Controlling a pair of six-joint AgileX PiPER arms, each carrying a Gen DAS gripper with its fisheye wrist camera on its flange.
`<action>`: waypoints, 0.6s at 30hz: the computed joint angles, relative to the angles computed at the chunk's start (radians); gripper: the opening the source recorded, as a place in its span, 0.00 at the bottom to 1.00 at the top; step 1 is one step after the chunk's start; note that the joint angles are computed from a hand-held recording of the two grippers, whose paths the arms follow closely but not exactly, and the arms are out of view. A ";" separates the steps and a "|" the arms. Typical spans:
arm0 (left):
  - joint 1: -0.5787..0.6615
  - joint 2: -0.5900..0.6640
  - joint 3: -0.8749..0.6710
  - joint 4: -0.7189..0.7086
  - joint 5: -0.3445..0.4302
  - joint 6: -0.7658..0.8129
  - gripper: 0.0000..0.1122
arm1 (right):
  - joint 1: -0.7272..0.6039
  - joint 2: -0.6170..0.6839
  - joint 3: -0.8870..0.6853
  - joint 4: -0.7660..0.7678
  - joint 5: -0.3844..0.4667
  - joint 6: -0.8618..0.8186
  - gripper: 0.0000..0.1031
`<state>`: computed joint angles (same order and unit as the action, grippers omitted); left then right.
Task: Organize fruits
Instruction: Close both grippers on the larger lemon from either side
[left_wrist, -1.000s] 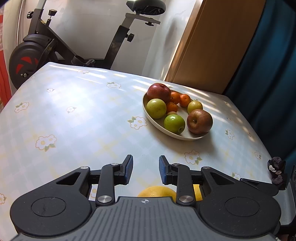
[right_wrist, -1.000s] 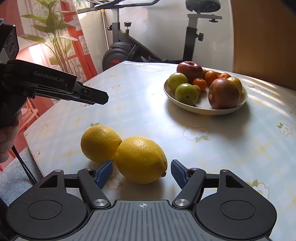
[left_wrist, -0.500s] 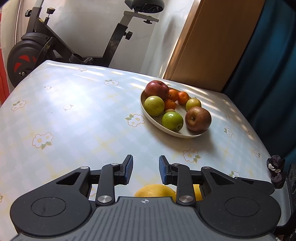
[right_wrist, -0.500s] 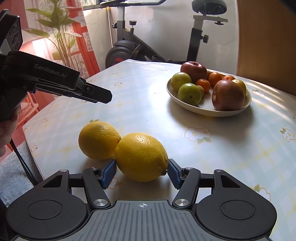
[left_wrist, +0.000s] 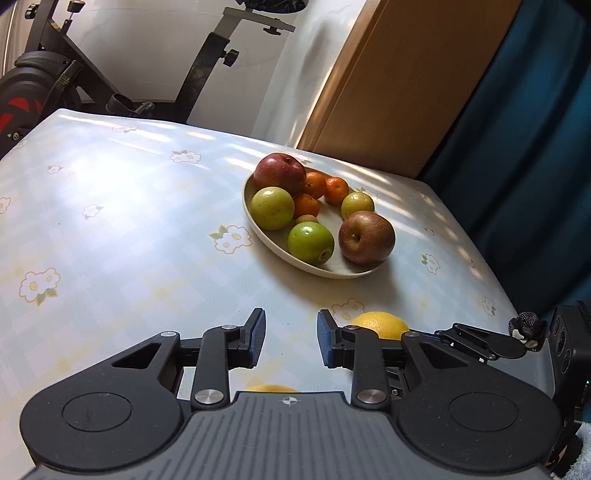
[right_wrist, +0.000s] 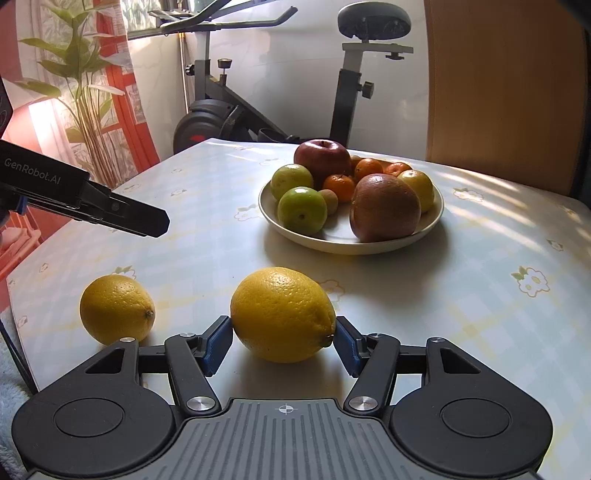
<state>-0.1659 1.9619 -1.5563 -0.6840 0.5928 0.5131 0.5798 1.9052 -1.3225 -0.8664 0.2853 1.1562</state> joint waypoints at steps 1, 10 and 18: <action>-0.005 0.013 -0.020 0.000 0.017 0.000 0.28 | -0.004 -0.004 0.009 -0.004 -0.009 0.005 0.54; -0.038 0.197 -0.290 -0.051 0.257 -0.029 0.30 | -0.027 -0.036 0.068 -0.039 -0.048 0.084 0.54; -0.052 0.290 -0.406 -0.086 0.332 -0.086 0.33 | -0.024 -0.040 0.078 -0.055 -0.050 0.090 0.54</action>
<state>-0.2181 2.2522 -1.9623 -0.7698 0.9249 0.4273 0.5554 1.8657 -1.2448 -0.9214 0.2351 1.2459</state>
